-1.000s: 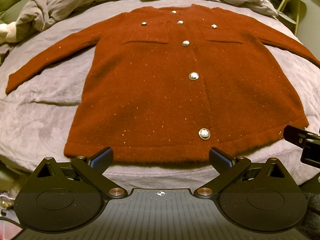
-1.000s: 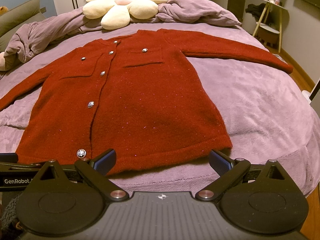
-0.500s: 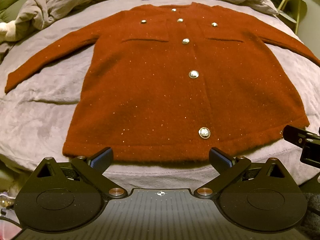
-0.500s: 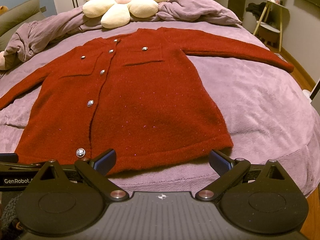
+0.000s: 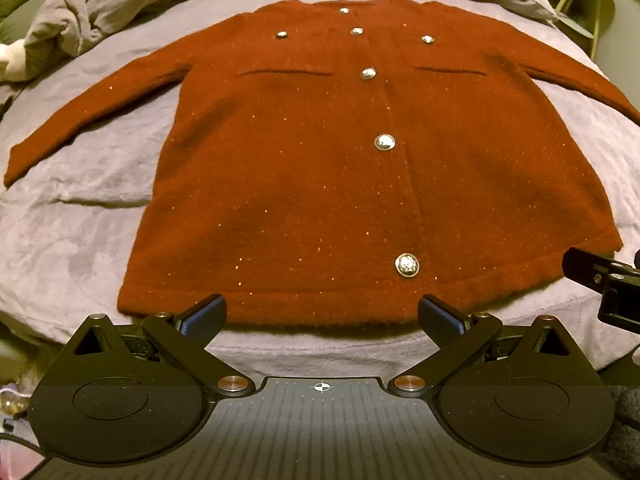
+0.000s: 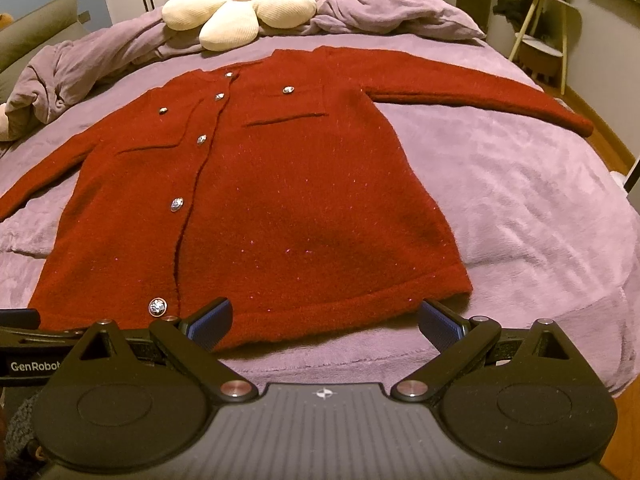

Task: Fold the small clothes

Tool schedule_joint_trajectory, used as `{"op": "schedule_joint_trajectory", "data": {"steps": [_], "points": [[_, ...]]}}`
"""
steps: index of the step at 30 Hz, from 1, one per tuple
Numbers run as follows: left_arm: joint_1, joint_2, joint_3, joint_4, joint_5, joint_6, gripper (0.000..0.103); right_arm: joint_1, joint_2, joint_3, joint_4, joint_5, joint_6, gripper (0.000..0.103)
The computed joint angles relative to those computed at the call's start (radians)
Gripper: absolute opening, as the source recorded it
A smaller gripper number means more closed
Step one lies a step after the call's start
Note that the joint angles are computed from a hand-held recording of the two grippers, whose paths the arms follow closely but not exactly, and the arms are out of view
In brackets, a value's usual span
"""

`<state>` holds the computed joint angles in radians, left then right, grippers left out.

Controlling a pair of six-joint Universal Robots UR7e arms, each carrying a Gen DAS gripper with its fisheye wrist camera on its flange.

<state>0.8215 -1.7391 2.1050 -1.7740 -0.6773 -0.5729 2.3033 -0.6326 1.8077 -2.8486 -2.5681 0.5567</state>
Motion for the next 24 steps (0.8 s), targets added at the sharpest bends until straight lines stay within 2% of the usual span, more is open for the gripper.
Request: {"op": "schedule_joint_trajectory", "data": {"steps": [24], "points": [[0.038, 0.051, -0.031, -0.003, -0.025, 0.022, 0.103, -0.031, 0.002, -0.007, -0.019, 0.048, -0.017, 0.099]]}}
